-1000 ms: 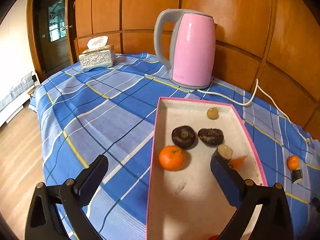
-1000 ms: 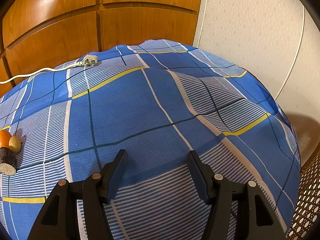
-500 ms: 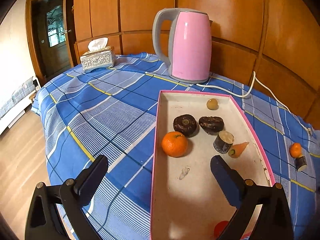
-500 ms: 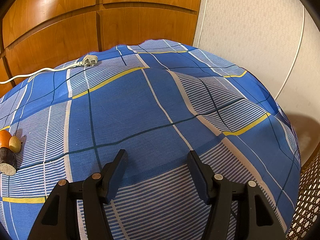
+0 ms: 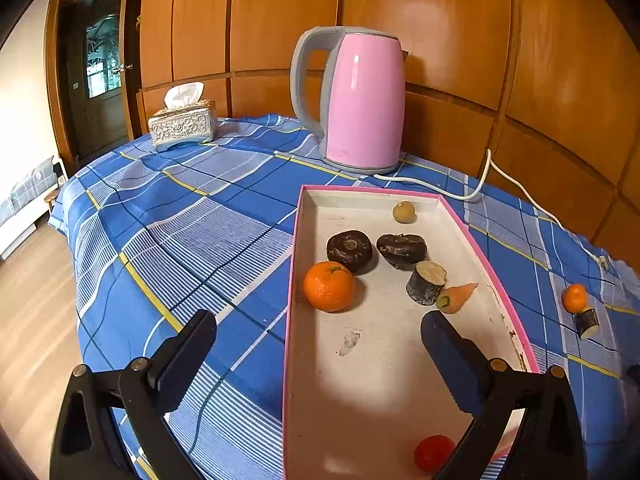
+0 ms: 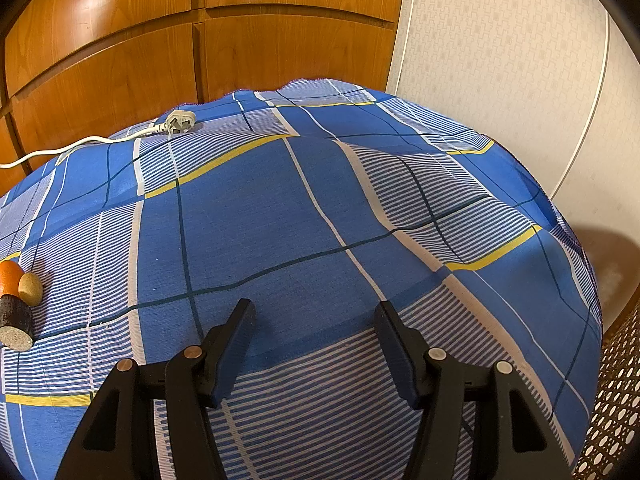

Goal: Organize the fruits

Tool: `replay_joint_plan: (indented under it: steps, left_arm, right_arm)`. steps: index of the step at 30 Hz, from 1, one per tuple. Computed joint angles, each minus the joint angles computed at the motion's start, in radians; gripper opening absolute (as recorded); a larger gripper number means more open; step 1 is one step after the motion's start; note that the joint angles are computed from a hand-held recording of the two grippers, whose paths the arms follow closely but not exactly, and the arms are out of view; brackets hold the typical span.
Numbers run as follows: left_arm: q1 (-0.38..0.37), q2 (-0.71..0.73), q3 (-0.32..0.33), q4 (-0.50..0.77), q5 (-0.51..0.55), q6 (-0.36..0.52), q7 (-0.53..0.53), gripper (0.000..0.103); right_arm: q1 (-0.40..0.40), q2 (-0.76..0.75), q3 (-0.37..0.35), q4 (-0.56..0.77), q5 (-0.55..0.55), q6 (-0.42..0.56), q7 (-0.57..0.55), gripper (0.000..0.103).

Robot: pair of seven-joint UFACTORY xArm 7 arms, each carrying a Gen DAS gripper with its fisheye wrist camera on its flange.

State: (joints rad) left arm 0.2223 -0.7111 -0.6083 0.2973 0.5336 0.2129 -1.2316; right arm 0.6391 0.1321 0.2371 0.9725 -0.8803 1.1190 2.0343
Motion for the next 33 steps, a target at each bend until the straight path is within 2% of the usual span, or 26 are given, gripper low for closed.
replay_joint_plan:
  steps: [3, 6, 10, 20, 26, 33]
  left_arm:
    - [-0.039, 0.019, 0.047, -0.004, -0.019, -0.008, 0.027, 0.103]
    - [-0.055, 0.02, 0.061, -0.007, -0.037, 0.003, 0.031, 0.103]
    - [-0.081, 0.05, 0.084, 0.006, -0.05, 0.06, 0.035, 0.103]
    - [-0.083, 0.029, 0.096, -0.014, -0.017, 0.058, 0.001, 0.103]
    - [-0.085, 0.02, 0.123, -0.044, -0.038, 0.023, 0.007, 0.103]
    - [-0.09, -0.003, 0.126, -0.068, -0.063, 0.013, 0.033, 0.103]
  right_arm:
    - [0.001, 0.001, 0.0, 0.001, 0.0, 0.0, 0.001, 0.062]
    - [0.0, 0.0, 0.0, 0.0, 0.001, 0.001, -0.001, 0.062]
    - [0.001, 0.0, 0.0, 0.0, 0.001, 0.0, 0.001, 0.062]
    - [-0.002, -0.009, -0.001, -0.011, -0.004, -0.02, 0.014, 0.063]
    - [-0.005, -0.01, 0.002, -0.014, -0.008, -0.027, 0.023, 0.063]
    - [-0.006, -0.006, 0.002, -0.005, 0.003, -0.021, 0.006, 0.063]
